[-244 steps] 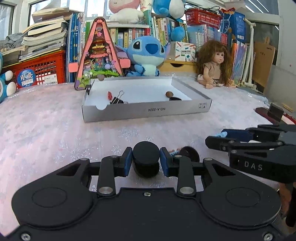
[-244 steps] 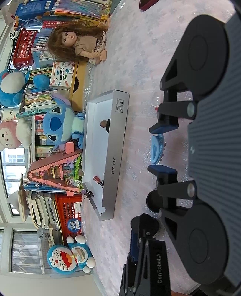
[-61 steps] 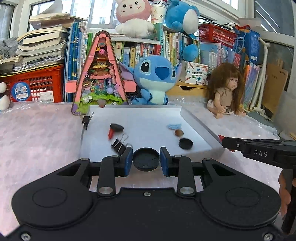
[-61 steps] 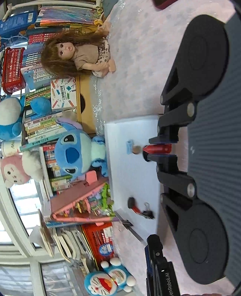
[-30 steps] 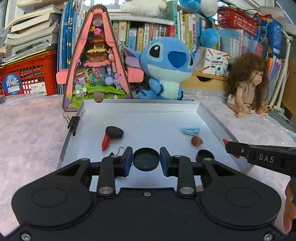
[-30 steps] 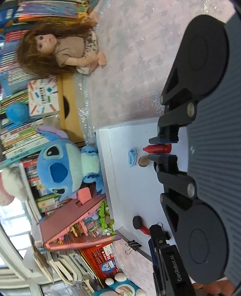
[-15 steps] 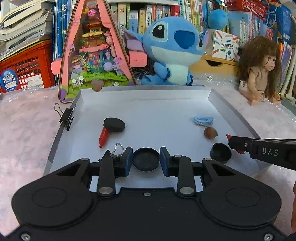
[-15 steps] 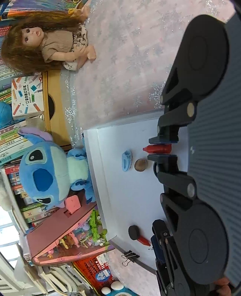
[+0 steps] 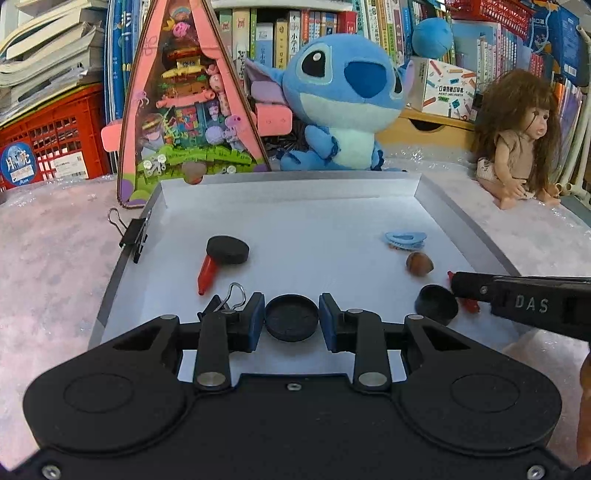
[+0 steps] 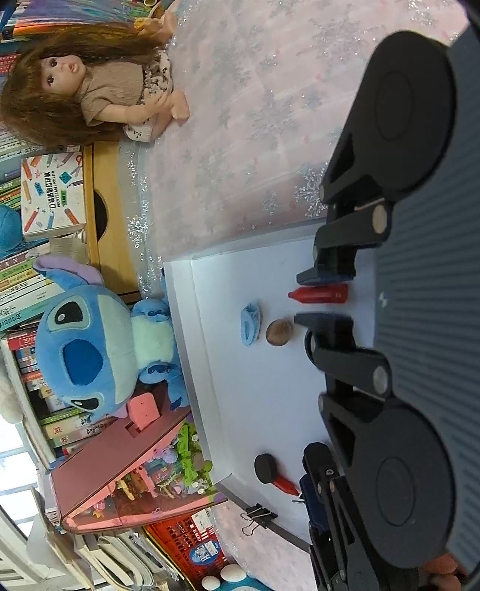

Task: Organize rigid objects
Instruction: 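Carry the black lid and red cap into the tray and open both tools, then lift both tools out of the tray toward the remaining objects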

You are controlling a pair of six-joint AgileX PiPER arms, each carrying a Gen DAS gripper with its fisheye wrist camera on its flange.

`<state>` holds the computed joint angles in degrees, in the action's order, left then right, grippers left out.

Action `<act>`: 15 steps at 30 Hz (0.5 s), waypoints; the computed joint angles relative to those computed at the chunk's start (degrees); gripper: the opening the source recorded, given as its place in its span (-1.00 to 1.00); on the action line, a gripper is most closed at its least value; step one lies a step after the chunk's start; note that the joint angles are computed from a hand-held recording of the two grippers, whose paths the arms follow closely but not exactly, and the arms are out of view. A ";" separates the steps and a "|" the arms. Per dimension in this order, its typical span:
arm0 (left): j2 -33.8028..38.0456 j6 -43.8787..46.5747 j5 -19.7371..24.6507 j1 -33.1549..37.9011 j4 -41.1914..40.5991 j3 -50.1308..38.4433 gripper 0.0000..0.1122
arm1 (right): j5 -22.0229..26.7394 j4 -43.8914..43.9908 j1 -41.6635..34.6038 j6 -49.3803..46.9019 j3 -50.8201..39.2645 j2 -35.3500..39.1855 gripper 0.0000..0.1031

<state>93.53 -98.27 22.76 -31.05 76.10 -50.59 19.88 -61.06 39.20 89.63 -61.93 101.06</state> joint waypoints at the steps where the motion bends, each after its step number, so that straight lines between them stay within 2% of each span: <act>1: -0.52 0.07 0.22 -0.25 -0.01 0.21 -0.30 | -0.06 -1.21 0.19 1.06 0.38 -0.29 -0.16; 2: -1.36 -0.05 0.45 -0.59 0.21 0.64 -0.20 | -0.04 -1.87 0.34 1.63 0.75 -0.65 -0.11; 4: -2.98 -0.31 1.20 -1.34 0.75 1.56 -0.11 | 0.20 -3.63 0.77 3.20 1.61 -1.64 0.02; 8: -8.02 -0.26 2.78 -3.11 0.77 4.89 0.12 | 0.34 -11.94 2.07 10.37 5.37 -5.59 0.24; 11: -13.14 -3.82 4.22 -5.06 3.63 9.36 0.28 | 1.01 -19.01 3.70 16.09 9.43 -9.82 0.41; 15: -20.33 -8.24 7.59 -9.48 5.74 16.13 0.37 | 3.60 -26.81 7.11 22.10 15.80 -15.66 0.58</act>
<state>73.20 -106.51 30.35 -40.53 81.84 -34.46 23.47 -87.87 46.31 111.73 -46.13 85.40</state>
